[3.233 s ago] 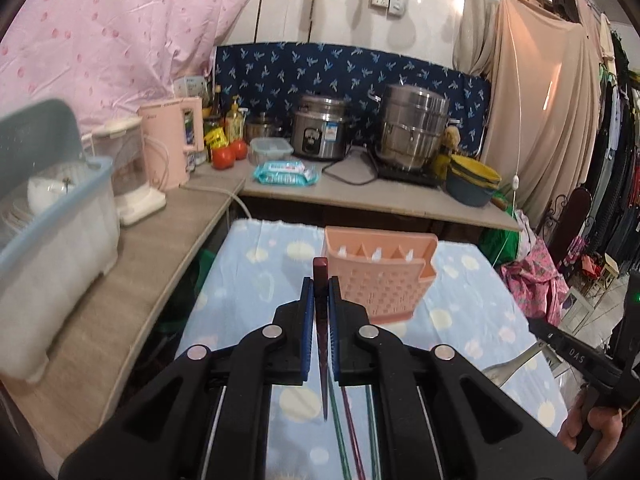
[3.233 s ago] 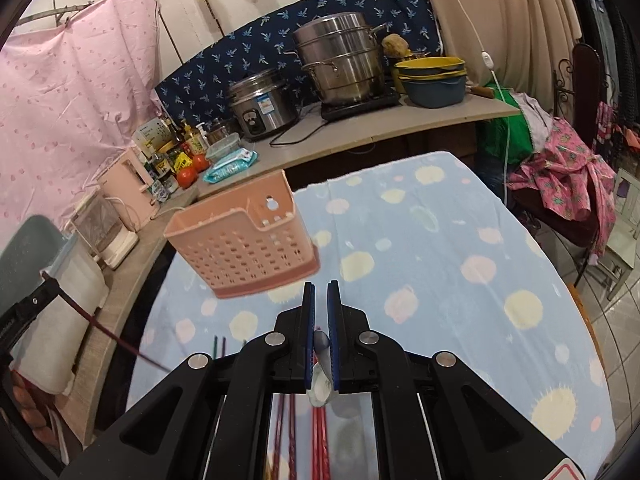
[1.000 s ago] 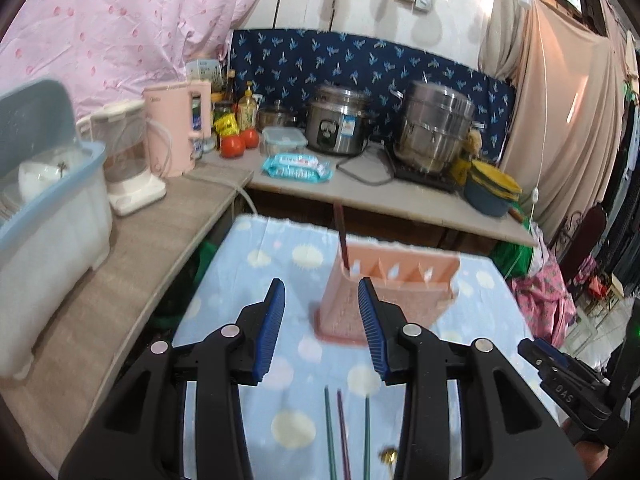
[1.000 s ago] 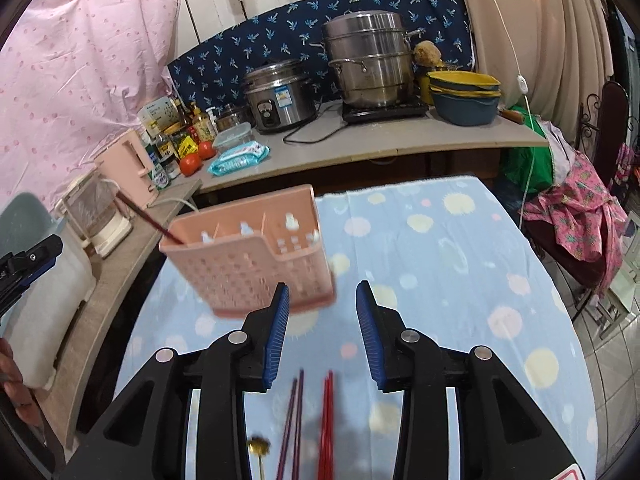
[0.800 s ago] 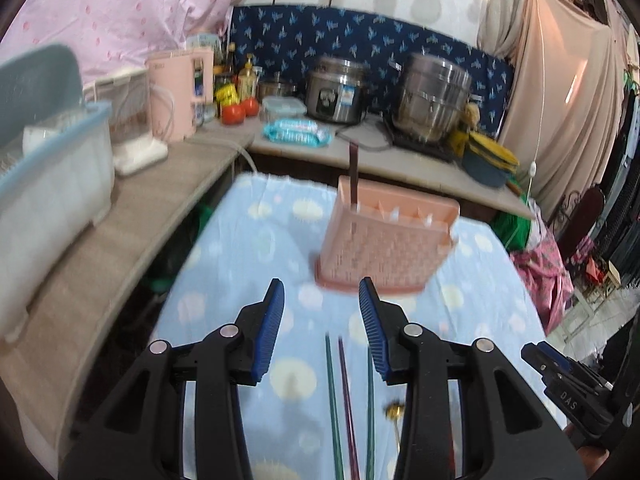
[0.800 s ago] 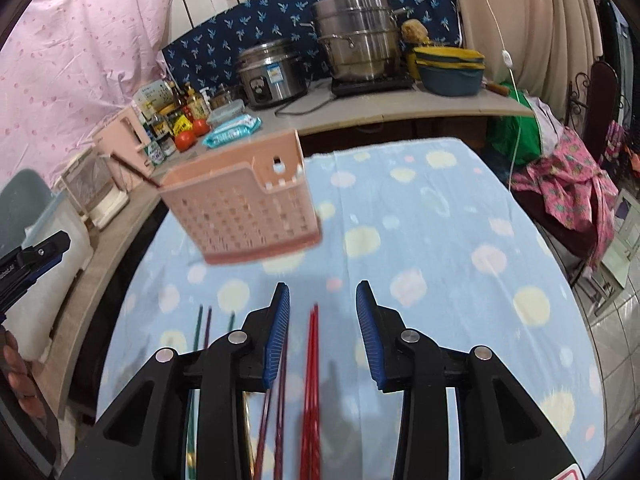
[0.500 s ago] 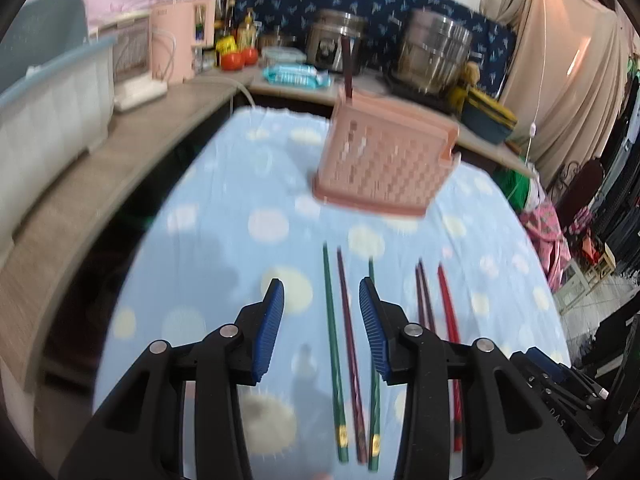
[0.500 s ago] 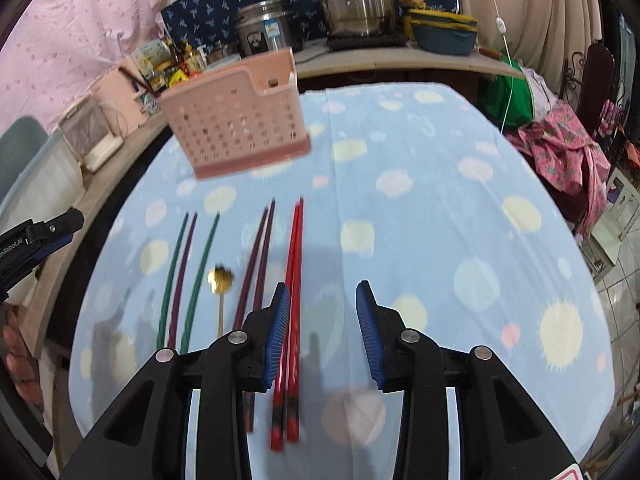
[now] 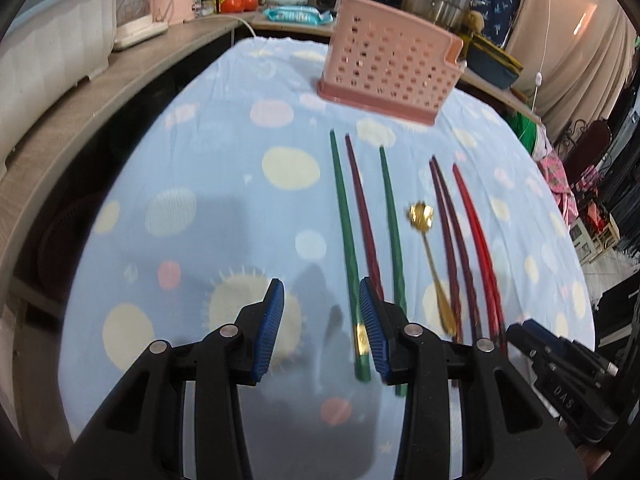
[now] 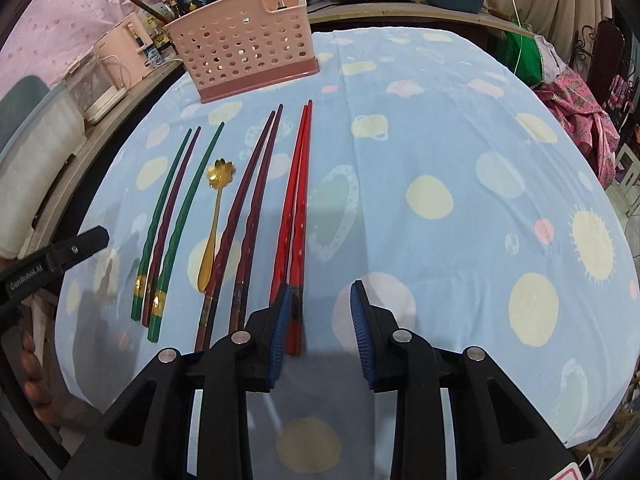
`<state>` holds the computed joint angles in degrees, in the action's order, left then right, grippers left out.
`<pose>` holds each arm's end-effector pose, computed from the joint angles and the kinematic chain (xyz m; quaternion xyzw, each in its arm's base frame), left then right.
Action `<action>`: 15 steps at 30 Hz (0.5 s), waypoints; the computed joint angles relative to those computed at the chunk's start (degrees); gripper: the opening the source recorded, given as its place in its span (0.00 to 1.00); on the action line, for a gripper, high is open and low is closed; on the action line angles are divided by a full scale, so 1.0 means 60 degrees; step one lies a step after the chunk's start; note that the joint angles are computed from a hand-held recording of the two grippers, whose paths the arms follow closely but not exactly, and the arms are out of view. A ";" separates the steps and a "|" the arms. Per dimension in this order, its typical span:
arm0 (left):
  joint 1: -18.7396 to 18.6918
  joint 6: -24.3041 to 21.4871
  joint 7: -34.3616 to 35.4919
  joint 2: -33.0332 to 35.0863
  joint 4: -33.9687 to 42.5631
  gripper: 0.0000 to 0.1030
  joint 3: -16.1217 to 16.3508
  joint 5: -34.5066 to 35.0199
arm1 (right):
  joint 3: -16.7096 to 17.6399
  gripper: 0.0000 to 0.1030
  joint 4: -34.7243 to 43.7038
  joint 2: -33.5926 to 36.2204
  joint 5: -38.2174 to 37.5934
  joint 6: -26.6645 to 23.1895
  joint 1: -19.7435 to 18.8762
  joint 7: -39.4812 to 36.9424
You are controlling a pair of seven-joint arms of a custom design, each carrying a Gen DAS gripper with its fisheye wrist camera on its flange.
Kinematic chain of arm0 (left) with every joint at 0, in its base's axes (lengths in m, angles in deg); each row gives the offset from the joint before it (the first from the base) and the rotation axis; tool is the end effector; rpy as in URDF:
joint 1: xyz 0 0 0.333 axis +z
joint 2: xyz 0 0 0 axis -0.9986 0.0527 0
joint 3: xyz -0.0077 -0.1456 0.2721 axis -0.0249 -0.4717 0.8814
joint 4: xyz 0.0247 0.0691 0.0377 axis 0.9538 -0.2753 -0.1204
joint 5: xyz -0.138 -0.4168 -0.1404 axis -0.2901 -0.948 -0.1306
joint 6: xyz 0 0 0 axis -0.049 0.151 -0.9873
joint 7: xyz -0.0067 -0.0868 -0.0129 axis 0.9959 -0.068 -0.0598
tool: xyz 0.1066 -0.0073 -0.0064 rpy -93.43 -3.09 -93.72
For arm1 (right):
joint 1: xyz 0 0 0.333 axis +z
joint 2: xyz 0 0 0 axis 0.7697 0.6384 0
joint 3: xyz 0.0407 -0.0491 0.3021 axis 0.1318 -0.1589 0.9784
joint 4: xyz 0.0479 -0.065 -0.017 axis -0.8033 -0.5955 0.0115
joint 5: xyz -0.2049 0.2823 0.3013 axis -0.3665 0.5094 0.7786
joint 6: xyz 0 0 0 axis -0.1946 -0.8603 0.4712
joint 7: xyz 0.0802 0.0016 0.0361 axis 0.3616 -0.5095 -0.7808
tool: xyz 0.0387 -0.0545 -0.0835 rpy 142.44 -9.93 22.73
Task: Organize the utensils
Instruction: 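Move both open tools back down toward the remaining chopsticks, then grasp a green chopstick with the left tool while the right tool grasps a bright red chopstick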
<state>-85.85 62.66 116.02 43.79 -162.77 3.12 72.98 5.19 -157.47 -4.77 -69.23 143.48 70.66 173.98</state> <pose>0.7395 -0.1225 0.5043 -0.5817 0.7540 -0.2854 0.1080 0.6444 0.2663 0.4707 -0.5306 0.7972 -0.1632 0.2371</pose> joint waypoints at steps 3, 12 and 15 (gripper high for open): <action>0.0025 -0.0028 0.0090 -0.0110 -0.0212 0.36 -0.0016 -0.0064 | 0.0010 0.24 0.0011 0.0015 0.0010 0.0038 0.0014 -0.0028; -0.0020 -0.0050 0.0475 -0.0286 -0.0524 0.36 -0.0047 -0.0289 | -0.0007 0.16 0.0096 0.0146 0.0138 0.0042 0.0077 -0.0233; -0.0057 -0.0097 0.0539 -0.0301 -0.0568 0.36 -0.0035 -0.0301 | -0.0023 0.13 0.0089 0.0182 0.0167 0.0018 0.0085 -0.0268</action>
<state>-86.19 62.08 119.25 41.99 -166.18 2.91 71.17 5.06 -156.94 -3.69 -68.22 143.59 71.17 172.37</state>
